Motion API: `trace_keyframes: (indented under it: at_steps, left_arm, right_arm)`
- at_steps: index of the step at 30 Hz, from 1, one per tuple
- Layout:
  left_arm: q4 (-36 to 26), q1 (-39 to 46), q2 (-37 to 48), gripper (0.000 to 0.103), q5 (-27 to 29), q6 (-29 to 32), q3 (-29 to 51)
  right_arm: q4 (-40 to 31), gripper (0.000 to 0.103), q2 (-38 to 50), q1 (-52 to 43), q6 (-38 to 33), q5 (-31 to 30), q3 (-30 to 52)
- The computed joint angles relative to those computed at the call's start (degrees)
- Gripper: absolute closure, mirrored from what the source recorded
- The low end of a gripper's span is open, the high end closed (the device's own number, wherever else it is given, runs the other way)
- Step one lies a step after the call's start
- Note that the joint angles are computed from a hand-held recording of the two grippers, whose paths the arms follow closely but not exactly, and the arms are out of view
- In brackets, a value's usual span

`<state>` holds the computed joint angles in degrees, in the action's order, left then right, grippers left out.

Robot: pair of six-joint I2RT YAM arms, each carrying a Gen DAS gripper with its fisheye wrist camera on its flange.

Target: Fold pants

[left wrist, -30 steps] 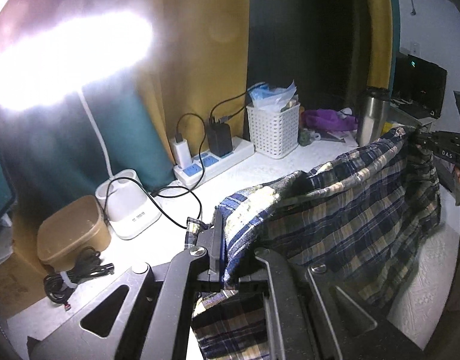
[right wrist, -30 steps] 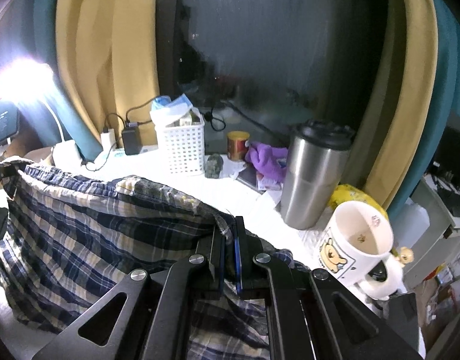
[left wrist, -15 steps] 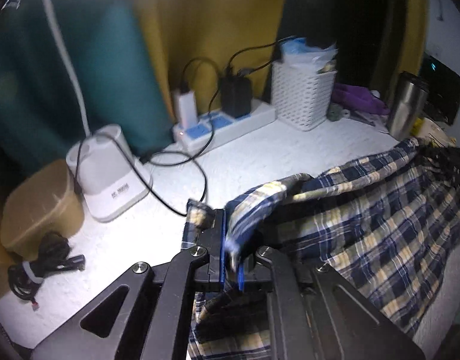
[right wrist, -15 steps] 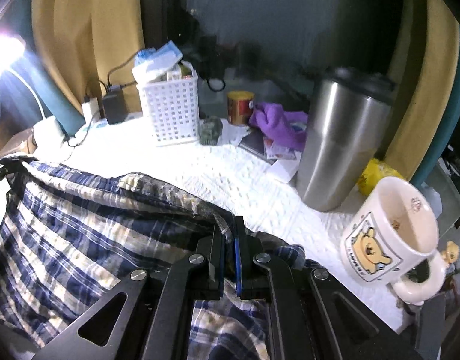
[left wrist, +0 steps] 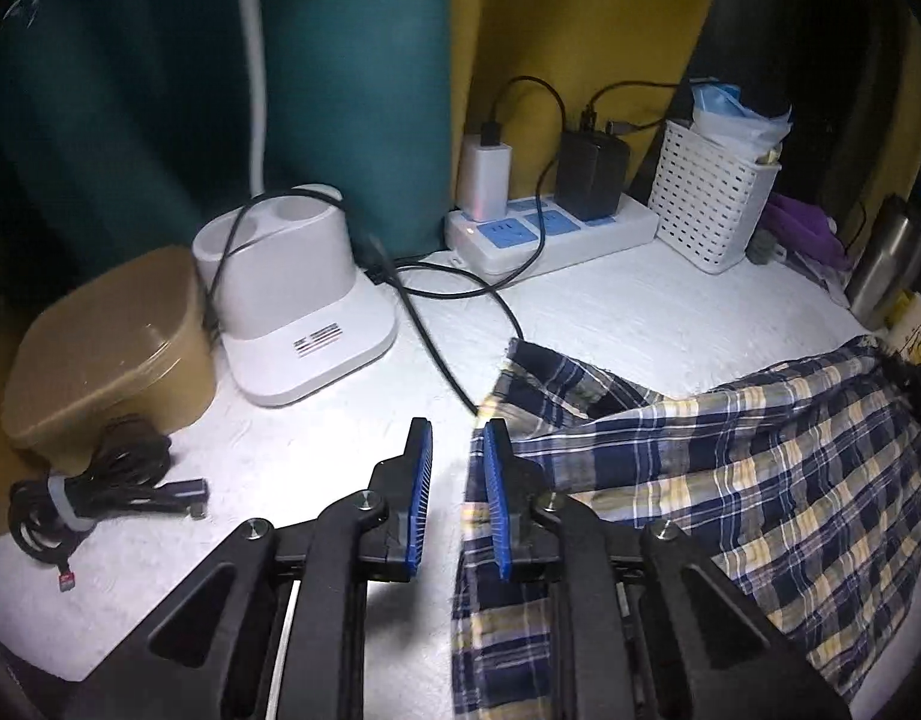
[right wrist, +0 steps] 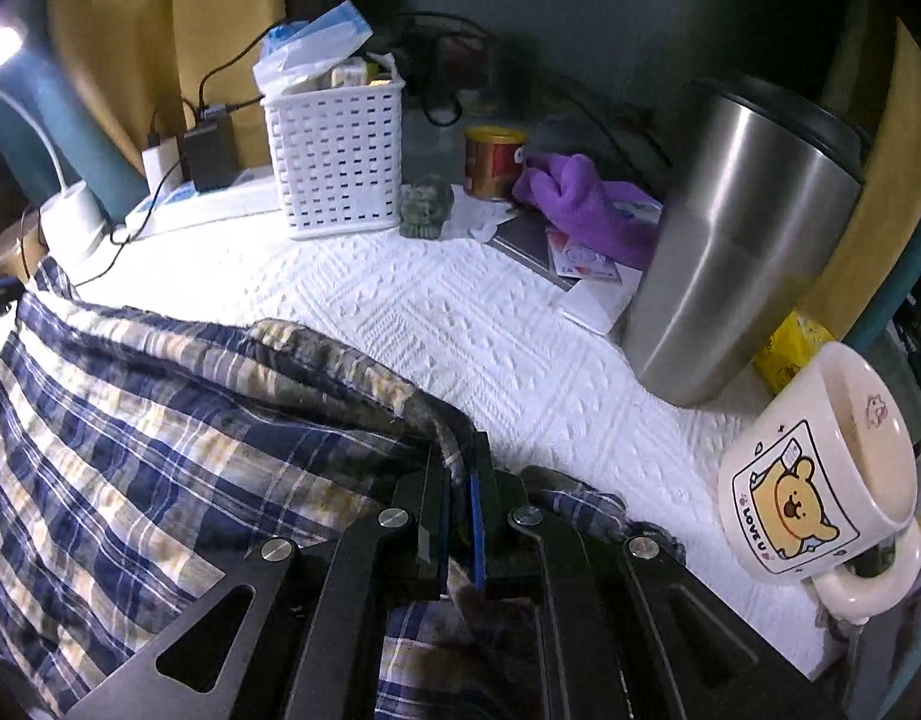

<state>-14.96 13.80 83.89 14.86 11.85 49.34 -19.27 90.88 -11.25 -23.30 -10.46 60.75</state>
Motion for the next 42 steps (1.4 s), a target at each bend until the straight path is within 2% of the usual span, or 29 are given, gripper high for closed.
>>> trace_keyframes:
  at_steps: [2, 3, 4, 5, 6, 7, 11, 12, 13, 15, 18, 23, 28, 29, 30, 31, 32, 37, 42]
  left_arm:
    - [-1.6, 0.6, -0.8, 0.078, 1.2, 0.6, 0.3]
    - [-2.9, 1.1, -1.0, 0.061, 2.6, 1.1, 0.5]
    - [-5.0, 1.7, -0.9, 0.045, 4.8, 1.9, 0.9]
    - [-6.2, 2.1, -0.7, 0.041, 6.2, 2.5, 1.0]
    - [-7.0, 2.0, -0.7, 0.041, 6.8, 3.2, 0.9]
    - [-7.5, 1.5, -0.3, 0.041, 6.5, 4.3, 0.5]
    - [-6.3, 0.6, 2.1, 0.042, 4.9, 5.1, -0.6]
    - [-5.9, 0.7, 2.3, 0.056, 5.1, 5.5, -1.0]
    - [-5.9, 0.8, 2.5, 0.078, 5.7, 6.2, -1.2]
    - [-5.6, 0.8, 1.2, 0.101, 4.9, 7.1, -2.4]
    - [-5.7, 0.3, -3.4, 0.101, 3.4, 7.3, -4.3]
    - [-11.4, 2.3, -12.4, 0.101, 4.6, 7.1, -4.7]
    - [-13.0, 5.3, -7.8, 0.094, 2.7, 5.0, -3.5]
    - [-13.2, 6.4, -8.0, 0.091, 3.1, 4.7, -3.6]
    - [-13.5, 7.6, -9.1, 0.075, 3.6, 4.5, -4.1]
    - [-14.2, 9.3, -11.3, 0.056, 4.3, 4.3, -5.1]
    - [-15.3, 10.9, -13.2, 0.051, 5.2, 4.6, -5.7]
    - [-26.1, 16.6, -24.7, 0.051, 7.5, 10.1, -10.6]
    - [-37.1, 21.8, -35.8, 0.051, 11.6, 17.8, -16.2]
  right_arm:
    - [-0.2, 0.094, -0.7, 0.0, 0.0, -0.2, 0.0]
    - [-0.4, 0.085, -1.4, -0.2, 0.1, -0.5, -0.2]
    - [-0.6, 0.060, -1.9, -0.2, 0.1, -0.5, -0.3]
    - [-0.9, 0.040, -2.6, -0.3, 0.1, -0.6, -0.6]
    - [-1.1, 0.007, -3.4, -0.5, 0.1, -1.1, -0.9]
    - [-1.1, 0.003, -4.6, -0.8, 0.0, -2.0, -1.5]
    - [-4.3, 0.003, -8.8, -3.1, 0.5, -3.9, -3.0]
    - [-5.1, 0.003, -9.8, -4.2, 0.5, -4.7, -3.5]
    - [-5.7, 0.003, -10.7, -5.2, 0.3, -5.3, -4.1]
    - [-6.5, 0.003, -12.8, -7.0, 0.1, -5.4, -6.1]
    - [-8.2, 0.003, -15.5, -10.3, -0.9, -6.5, -9.0]
    - [-10.0, 0.009, -18.4, -15.0, -2.4, -8.2, -12.8]
    - [-11.2, 0.009, -20.3, -19.5, -4.6, -10.1, -15.3]
    - [-11.8, 0.009, -20.9, -20.5, -5.2, -10.7, -15.7]
    - [-12.2, 0.009, -21.3, -21.3, -5.7, -11.3, -15.8]
    - [-12.8, 0.009, -21.7, -22.4, -6.6, -12.1, -16.0]
    - [-13.2, 0.009, -22.1, -23.2, -7.1, -12.5, -16.2]
    - [-15.7, 0.009, -25.0, -24.7, -8.1, -14.7, -17.5]
    - [-19.6, 0.010, -32.9, -21.0, -8.1, -15.9, -20.6]
